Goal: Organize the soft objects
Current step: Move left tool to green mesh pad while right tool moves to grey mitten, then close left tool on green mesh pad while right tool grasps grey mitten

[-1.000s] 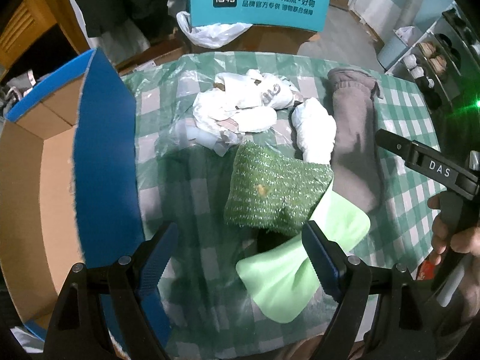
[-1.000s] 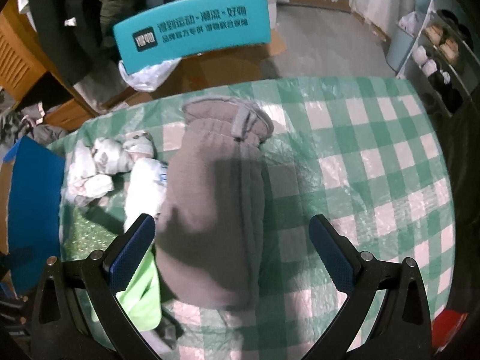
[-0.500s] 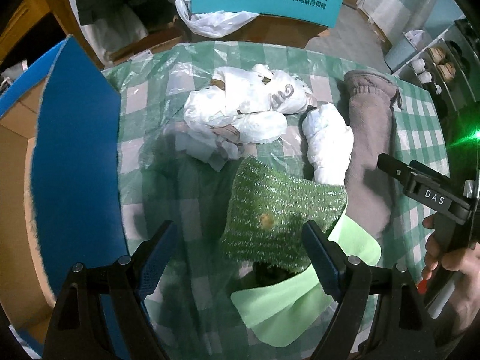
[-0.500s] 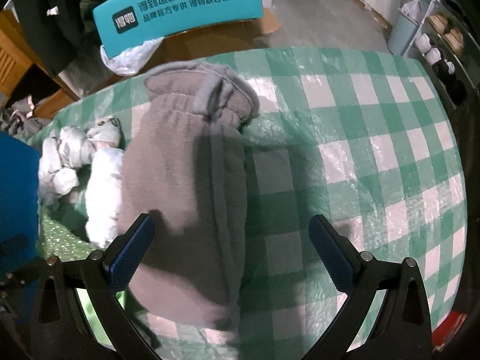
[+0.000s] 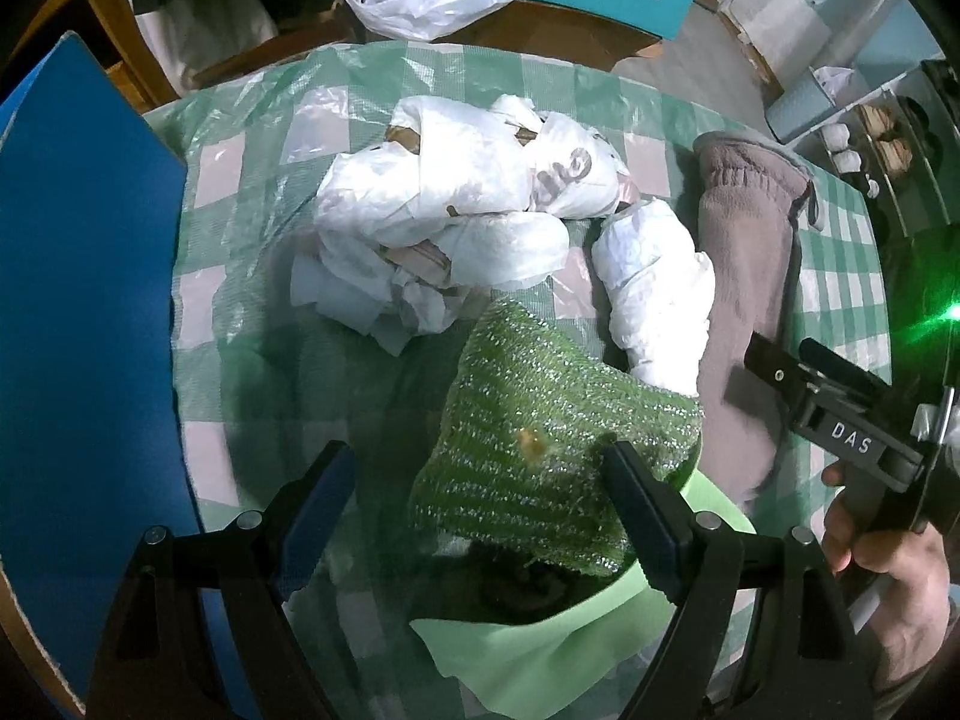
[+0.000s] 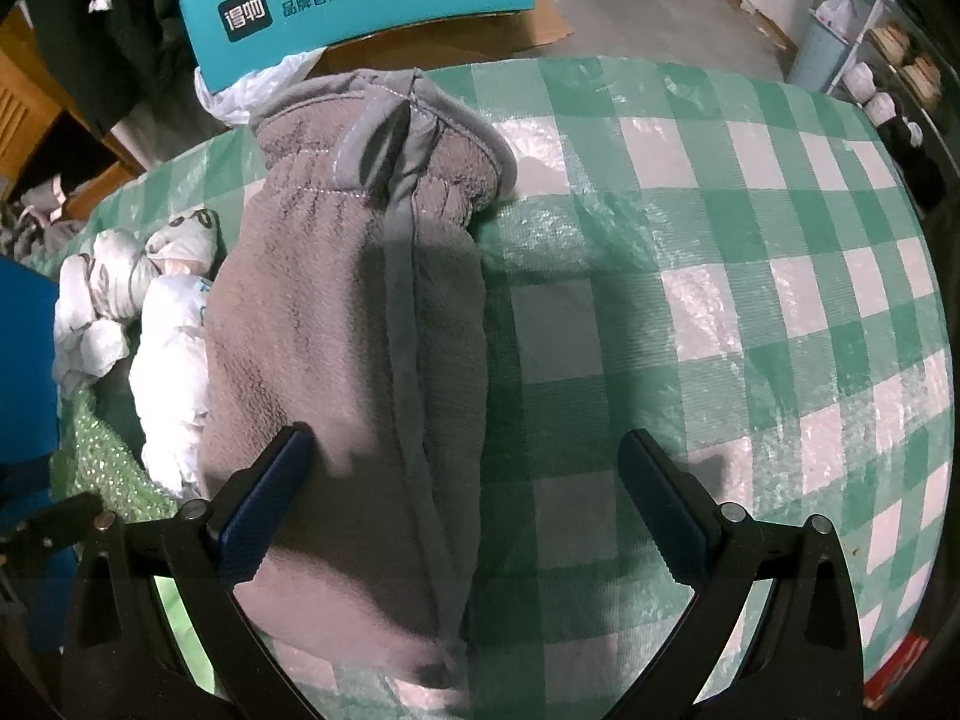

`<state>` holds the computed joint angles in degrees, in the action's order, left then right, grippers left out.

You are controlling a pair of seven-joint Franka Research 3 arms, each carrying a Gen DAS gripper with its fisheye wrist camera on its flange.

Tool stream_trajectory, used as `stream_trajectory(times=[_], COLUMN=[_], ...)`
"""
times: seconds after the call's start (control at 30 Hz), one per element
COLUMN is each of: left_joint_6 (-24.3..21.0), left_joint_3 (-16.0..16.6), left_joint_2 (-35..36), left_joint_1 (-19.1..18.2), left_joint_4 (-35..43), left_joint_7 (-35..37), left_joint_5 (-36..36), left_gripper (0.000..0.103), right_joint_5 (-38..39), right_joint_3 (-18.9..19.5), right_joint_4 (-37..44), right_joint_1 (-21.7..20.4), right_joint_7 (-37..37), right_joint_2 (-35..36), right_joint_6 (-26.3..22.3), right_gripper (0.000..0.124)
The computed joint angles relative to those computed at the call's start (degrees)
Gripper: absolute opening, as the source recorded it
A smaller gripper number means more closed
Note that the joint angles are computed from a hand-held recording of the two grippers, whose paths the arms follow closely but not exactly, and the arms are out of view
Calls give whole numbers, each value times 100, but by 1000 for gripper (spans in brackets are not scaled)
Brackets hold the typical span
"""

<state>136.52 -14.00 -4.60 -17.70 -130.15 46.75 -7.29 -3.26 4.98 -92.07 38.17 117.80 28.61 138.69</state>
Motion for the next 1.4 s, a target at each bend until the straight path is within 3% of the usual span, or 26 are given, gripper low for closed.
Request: stream_trajectory(times=[0.1, 0.2, 0.27, 0.4, 0.47, 0.5, 0.63, 1.4], left_joint_6=[193, 392, 482, 624, 693, 741, 1000, 902], left_joint_3=[17, 31, 38, 60, 73, 90, 111, -41], left_joint_2=[-82, -142, -186, -251, -289, -318, -492, -1360], left_joint_1=[-5, -28, -44, -71, -86, -98, -139, -157], left_joint_4=[-122, -217, -259, -314, -337, -361, -503, -580], left_joint_7=[32, 111, 175, 295, 367, 441, 513, -478], left_joint_5=[-121, -224, -266, -349, -383, -445, -535, 1029], left_gripper=[86, 84, 70, 48, 28, 24, 21, 20], right_joint_5=[38, 180, 199, 411, 295, 262, 128, -839], right_joint_3=[29, 113, 124, 231, 165, 152, 84, 15], right_joint_4=[44, 7, 60, 150, 218, 239, 249, -67], right_joint_1=[-13, -76, -61, -109, -14, 11, 87, 317], right_joint_7=[-68, -262, -354, -683, -707, -731, -671, -96], right_joint_2=[44, 30, 47, 78, 81, 80, 16, -707], right_joint_6=[-34, -17, -39, -45, -121, -159, -193, 66], right_gripper=[98, 85, 75, 42, 32, 25, 16, 12])
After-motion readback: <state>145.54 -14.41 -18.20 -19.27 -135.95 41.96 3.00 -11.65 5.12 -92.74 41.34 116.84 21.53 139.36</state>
